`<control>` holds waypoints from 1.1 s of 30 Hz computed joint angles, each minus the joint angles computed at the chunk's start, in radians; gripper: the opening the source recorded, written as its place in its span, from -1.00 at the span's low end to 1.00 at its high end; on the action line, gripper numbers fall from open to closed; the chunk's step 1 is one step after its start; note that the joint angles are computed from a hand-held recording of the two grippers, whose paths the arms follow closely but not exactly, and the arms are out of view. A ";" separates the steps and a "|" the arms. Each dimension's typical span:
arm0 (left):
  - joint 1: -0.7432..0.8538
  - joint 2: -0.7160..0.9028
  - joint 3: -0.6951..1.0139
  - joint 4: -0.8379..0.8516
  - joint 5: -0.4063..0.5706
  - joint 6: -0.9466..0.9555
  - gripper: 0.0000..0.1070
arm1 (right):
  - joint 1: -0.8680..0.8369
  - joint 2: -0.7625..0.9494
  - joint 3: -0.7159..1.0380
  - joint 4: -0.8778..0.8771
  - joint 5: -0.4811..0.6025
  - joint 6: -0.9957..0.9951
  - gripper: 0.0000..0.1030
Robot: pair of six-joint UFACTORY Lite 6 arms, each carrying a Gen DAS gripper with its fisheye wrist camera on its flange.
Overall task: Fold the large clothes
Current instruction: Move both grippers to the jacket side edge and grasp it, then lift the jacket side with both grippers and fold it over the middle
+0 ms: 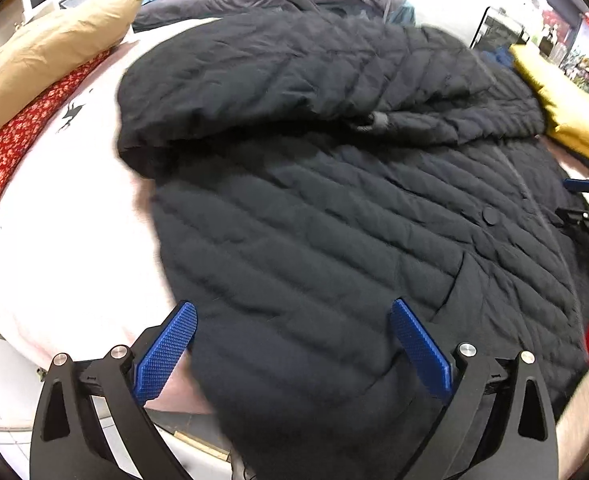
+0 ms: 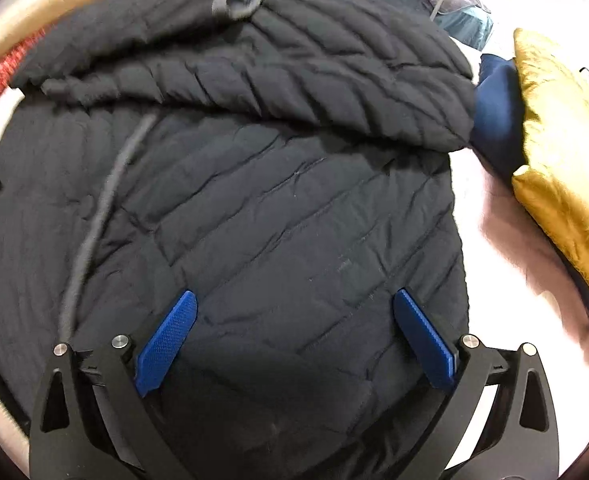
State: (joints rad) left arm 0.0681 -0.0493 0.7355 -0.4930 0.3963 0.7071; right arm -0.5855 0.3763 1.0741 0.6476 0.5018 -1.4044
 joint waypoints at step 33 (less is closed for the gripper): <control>0.397 0.047 -0.295 -0.612 0.571 0.736 -0.46 | -0.410 0.282 0.336 -0.148 0.679 0.039 -0.39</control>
State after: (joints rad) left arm 0.4653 -0.0027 0.4407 -1.1049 0.9670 1.4434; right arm -0.9956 0.6585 1.4101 0.4993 1.1810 -1.3651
